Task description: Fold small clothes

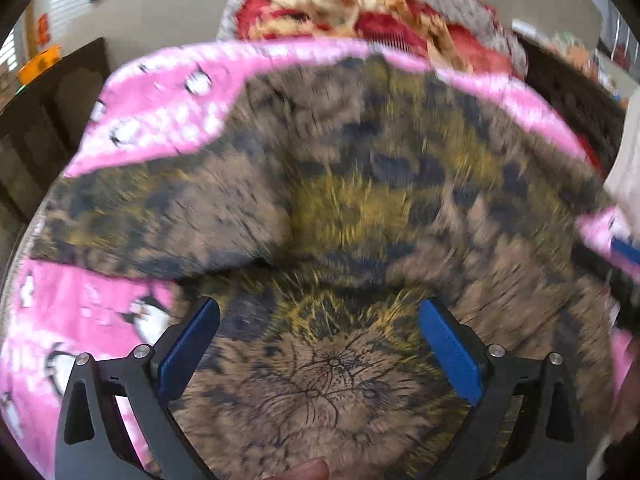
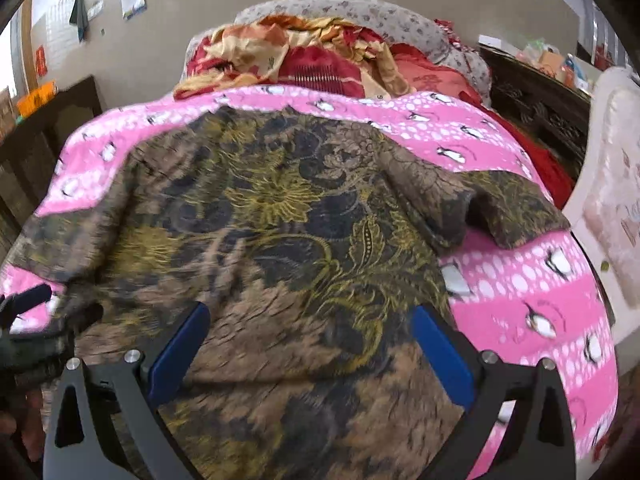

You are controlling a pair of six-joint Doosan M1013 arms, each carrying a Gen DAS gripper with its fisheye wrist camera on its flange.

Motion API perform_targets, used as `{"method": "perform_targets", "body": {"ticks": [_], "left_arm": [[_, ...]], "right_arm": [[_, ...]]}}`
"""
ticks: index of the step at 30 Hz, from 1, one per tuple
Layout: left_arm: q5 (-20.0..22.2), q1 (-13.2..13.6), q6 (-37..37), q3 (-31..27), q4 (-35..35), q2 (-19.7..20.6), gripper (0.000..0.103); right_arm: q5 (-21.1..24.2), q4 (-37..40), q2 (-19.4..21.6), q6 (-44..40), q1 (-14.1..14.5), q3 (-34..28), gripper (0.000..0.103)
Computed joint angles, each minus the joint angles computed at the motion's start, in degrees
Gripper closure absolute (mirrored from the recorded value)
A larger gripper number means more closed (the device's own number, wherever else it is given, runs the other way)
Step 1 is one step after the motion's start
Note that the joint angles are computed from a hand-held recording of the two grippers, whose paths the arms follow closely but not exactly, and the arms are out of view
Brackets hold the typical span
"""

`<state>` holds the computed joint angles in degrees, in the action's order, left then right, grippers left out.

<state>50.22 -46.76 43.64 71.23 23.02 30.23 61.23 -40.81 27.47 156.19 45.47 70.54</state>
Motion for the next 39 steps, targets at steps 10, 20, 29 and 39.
{"method": "perform_targets", "body": {"ticks": [10, 20, 29, 39], "left_arm": [[-6.34, -0.71, -6.36, 4.44, 5.56, -0.04, 0.015], [-6.73, -0.72, -6.52, 5.14, 5.56, -0.42, 0.015], [-6.93, -0.37, -5.72, 4.64, 4.59, -0.40, 0.015], [-7.36, -0.40, -5.98, 4.95, 4.68, -0.54, 0.015]], "right_arm": [[-6.95, 2.48, 2.52, 1.28, -2.93, 2.61, 0.000], [-6.16, 3.15, 2.88, 0.53, -3.01, 2.08, 0.000], [-5.83, 3.76, 3.20, -0.21, -3.14, 1.58, 0.000], [-5.83, 3.82, 3.23, -0.21, -3.13, 1.49, 0.000]]}}
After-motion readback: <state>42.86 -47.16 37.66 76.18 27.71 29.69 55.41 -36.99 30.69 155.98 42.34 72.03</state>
